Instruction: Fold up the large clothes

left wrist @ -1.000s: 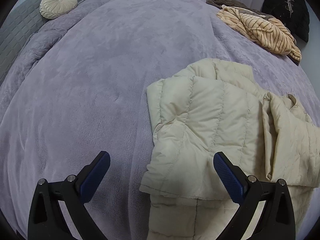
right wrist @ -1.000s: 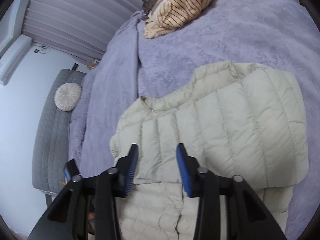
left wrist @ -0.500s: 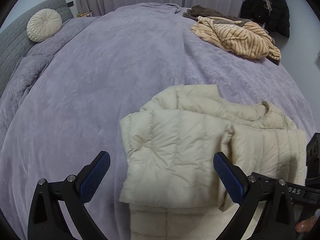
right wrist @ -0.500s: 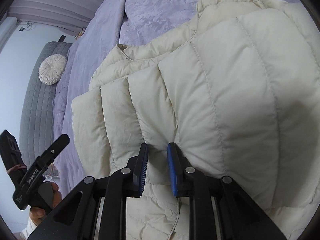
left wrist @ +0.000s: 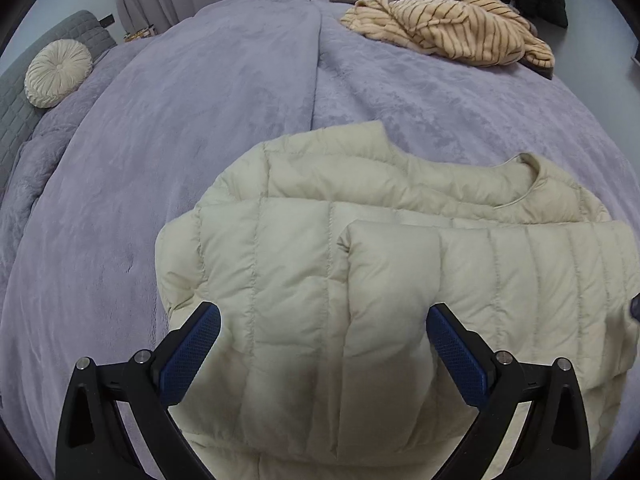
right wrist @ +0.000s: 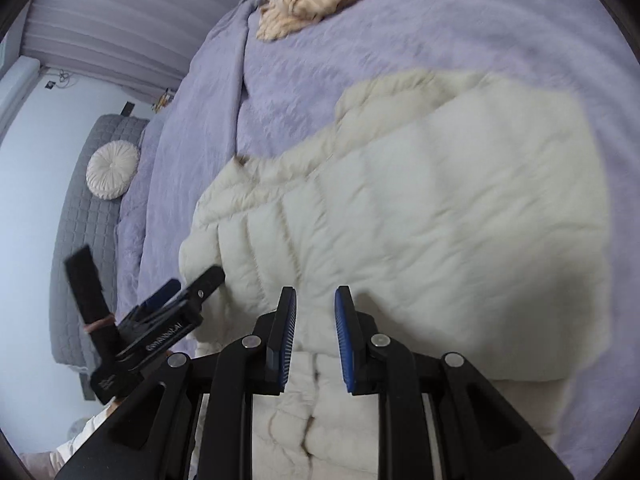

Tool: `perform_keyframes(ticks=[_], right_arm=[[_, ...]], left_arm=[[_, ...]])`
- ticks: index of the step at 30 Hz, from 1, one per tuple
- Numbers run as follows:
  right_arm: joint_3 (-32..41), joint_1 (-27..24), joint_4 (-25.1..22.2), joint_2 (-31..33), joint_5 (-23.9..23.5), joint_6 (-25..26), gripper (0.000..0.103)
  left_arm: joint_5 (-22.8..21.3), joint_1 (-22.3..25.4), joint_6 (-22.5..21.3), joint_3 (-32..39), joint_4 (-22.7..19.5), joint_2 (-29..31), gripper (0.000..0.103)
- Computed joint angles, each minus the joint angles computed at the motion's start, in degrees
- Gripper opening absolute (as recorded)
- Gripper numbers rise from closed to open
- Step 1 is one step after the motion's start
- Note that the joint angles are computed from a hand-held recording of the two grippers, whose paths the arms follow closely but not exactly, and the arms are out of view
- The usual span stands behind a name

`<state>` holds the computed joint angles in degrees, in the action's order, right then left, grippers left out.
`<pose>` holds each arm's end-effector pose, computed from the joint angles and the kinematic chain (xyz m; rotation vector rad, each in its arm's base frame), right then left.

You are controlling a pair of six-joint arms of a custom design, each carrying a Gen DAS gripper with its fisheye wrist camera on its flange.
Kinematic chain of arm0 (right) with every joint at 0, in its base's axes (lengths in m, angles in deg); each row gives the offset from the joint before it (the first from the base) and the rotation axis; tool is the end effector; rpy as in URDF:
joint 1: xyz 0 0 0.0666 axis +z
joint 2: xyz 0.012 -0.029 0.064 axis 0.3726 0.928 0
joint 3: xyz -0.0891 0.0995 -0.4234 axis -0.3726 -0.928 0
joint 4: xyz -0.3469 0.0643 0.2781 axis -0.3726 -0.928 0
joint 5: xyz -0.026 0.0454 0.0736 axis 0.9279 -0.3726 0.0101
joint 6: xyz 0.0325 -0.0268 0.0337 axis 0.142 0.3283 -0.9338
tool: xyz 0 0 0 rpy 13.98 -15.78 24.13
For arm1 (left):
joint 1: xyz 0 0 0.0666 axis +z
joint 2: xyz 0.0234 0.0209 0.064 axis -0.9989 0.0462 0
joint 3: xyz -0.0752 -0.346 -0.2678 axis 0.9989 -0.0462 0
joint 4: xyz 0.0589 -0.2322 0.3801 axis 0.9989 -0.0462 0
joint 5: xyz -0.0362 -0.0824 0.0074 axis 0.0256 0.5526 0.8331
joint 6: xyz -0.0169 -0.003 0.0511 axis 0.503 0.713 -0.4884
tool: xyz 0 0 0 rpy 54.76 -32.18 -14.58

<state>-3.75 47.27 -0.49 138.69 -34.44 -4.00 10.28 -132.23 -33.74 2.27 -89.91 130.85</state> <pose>0.3059 0.1539 0.4319 0.5032 2.6087 0.8101 0.3764 -0.3602 0.4092 0.1439 2.7023 0.0444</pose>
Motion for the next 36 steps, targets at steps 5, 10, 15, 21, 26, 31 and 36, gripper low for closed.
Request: perform_keyframes(ticks=[5,10,15,21,26,31,36], right_arm=[[-0.4,-10.0,-6.9,-3.6,5.8,3.5,0.022],[-2.2,-12.5,-5.3,0.9,3.2,7.0,0.022],[-3.8,-13.5,-4.5,3.7,3.9,10.0,0.017],[-2.4,-15.6,-3.3,0.5,7.7,9.7,0.071],[2.1,-18.2,-6.1,5.5,6.5,17.0,0.079],[6.9,-18.0,-8.7,12.9,4.1,25.4,0.072],[9.1,-15.9,-14.5,17.9,8.9,29.5,0.018]], left_arm=[[1.2,1.4,1.2,-2.3,-0.2,-0.3,0.103],[-0.5,0.4,0.2,-2.9,0.3,0.1,0.103],[-0.2,0.4,0.1,-3.0,0.4,0.4,0.103],[0.4,0.8,0.3,-2.7,0.3,0.8,0.103],[0.1,0.6,0.8,-2.4,0.2,1.3,0.103],[-0.3,0.4,1.8,-2.2,0.1,1.9,0.103],[-0.1,0.4,2.3,-2.3,0.3,2.1,0.103]])
